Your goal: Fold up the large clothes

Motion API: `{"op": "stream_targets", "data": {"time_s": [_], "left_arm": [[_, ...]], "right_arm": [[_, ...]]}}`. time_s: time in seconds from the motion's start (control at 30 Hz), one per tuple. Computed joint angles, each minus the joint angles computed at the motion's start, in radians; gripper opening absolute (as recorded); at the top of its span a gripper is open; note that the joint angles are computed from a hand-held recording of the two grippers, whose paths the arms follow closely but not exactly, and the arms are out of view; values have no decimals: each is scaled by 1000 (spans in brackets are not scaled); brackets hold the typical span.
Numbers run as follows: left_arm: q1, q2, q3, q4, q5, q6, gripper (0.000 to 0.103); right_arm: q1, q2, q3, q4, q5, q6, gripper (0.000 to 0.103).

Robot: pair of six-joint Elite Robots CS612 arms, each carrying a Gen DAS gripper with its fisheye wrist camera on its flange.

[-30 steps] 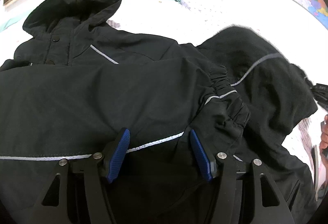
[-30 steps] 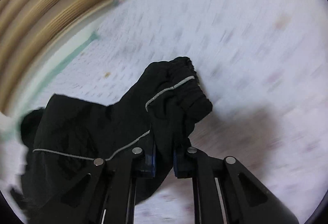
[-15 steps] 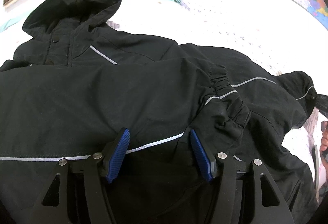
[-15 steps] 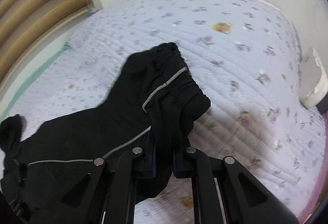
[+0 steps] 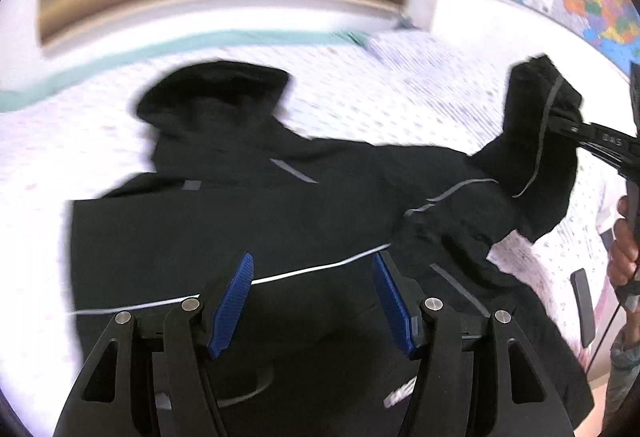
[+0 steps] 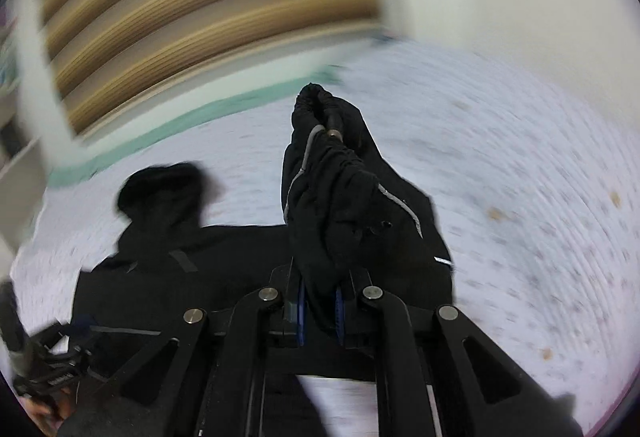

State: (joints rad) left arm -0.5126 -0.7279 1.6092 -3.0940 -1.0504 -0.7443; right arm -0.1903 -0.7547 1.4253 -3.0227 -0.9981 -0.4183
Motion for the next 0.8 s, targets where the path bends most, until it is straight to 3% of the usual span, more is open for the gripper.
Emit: {"op": "stream_targets", "data": {"time_s": [0.13,0.3,0.47,0.57,0.73,0.8], "left_arm": [[-18,-83,152,-39,77,-90,63],[-37,-141,302,-80,146,-210,63],[-24,-153,383,-109,117,-328,63],[-12,-143,414,-163,84,-381,63],[-3,-132,438,-210,61,-402,63],[-2,-131,442,-214,54,-398,63]], "right_arm": [[73,-35,66,-6,3,-75,13],[159,-62,137,17,-17,-173,18],[251,-44,164,65,-87,-264,20],[285,-26,172,119,-109,-295,19],[338,35,163,142,-167,-307,19],[351,66,148,142,-212,-291,26]]}}
